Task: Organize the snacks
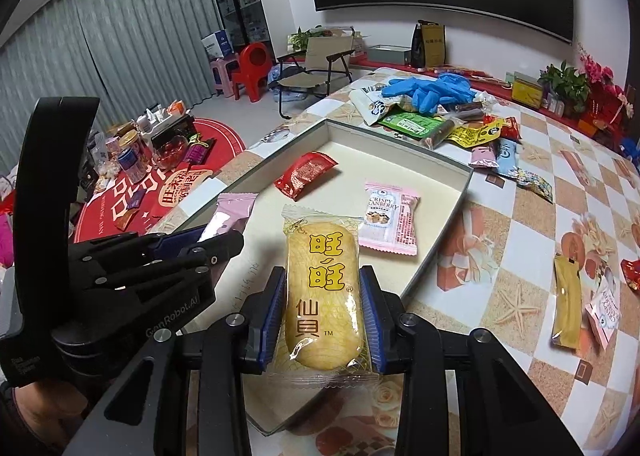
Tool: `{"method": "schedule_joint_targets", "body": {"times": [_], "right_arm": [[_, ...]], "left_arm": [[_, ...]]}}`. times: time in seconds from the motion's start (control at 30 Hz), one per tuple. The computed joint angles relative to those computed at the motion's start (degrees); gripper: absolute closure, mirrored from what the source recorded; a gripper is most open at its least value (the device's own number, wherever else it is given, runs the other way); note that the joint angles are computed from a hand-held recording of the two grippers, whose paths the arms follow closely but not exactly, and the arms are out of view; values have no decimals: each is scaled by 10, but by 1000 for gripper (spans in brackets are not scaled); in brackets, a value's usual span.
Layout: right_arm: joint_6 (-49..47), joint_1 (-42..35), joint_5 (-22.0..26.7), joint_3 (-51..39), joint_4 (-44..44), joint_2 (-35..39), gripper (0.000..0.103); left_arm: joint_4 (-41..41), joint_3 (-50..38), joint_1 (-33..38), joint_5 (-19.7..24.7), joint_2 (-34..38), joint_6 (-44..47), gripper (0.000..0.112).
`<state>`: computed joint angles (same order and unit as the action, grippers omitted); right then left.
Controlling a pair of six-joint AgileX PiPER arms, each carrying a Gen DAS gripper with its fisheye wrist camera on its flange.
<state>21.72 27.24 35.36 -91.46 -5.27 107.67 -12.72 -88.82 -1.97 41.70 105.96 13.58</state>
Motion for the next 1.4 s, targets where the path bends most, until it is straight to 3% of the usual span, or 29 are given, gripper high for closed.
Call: {"method": "schedule_joint_targets", "body": {"times": [0.6,0.77,1.0,1.4], "right_arm": [[-10,-5,63,-105,1,51,65],[-15,-12,82,-137,4,70,65],[-39,-36,128,-220,27,111,65],[-62,-68,169,-304,66,164,65]], "left_arm": [[8,-64,6,33,40,5,87],[10,-126,9,71,75,10,87],[34,-254,-2,160,144,2,87],[74,-325,-30,192,194,-5,87]]}}
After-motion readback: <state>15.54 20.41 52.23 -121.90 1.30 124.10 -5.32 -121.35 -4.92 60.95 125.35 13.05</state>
